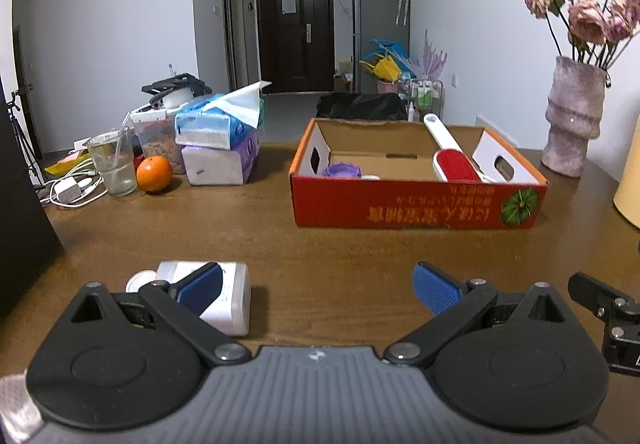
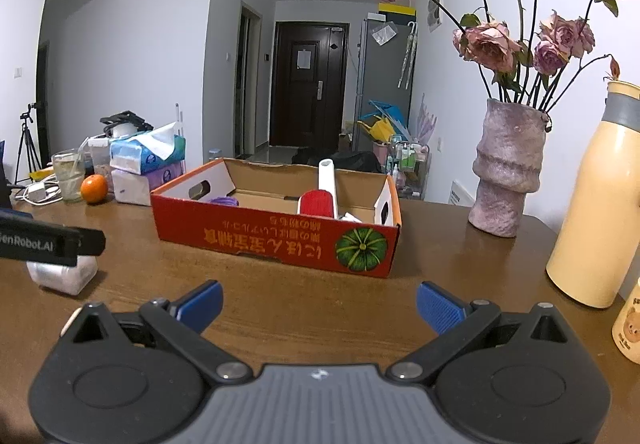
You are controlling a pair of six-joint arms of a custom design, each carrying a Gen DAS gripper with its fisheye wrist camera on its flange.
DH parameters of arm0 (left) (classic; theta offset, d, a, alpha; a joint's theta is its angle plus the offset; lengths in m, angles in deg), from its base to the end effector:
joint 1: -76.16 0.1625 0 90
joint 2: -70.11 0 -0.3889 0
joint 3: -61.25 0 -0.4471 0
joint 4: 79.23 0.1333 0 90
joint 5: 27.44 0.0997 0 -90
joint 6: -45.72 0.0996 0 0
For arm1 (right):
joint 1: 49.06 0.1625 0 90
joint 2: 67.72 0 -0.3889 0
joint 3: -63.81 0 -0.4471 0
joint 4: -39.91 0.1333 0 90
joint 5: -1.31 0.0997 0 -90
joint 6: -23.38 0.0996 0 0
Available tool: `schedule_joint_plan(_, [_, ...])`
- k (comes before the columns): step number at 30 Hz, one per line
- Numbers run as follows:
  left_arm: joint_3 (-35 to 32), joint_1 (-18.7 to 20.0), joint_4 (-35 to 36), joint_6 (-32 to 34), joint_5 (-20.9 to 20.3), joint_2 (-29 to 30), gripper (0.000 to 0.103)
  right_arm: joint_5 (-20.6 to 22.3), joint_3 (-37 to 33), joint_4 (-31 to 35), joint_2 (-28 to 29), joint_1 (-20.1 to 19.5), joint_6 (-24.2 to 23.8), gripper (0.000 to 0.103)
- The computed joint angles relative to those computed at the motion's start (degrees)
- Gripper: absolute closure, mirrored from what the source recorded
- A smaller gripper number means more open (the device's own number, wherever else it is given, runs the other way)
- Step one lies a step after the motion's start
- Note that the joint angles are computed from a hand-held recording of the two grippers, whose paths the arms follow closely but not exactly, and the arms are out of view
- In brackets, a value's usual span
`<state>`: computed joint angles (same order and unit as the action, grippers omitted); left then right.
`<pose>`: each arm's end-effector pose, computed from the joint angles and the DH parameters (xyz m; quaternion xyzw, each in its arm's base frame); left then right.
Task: Organize rigid objects
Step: 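Withdraw both tools from the box back over the table items, then close the left tool on the white plug adapter while the right closes on the green spray bottle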
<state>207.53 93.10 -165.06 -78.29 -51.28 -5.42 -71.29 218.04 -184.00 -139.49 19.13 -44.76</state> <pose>-0.1562 -0.2822 0.0102 0.0136 0.7432 -0.5041 0.4397 0.0337 -0.3547 0.1074 0.4107 -0.7929 0.3998 0.2069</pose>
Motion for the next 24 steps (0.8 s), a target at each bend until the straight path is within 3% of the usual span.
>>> schedule_joint_plan(14, [0.65,-1.27,-8.45,2.84,-4.95,5.79,0.000,1.90,3.31,-0.32,-1.64,-5.66,-2.67,0.000])
schedule_joint_plan(24, [-0.07,3.57,-17.30,10.65,-5.02,9.56,0.000,1.78,3.07,-0.39,-0.70,-6.78,-2.49,0.000])
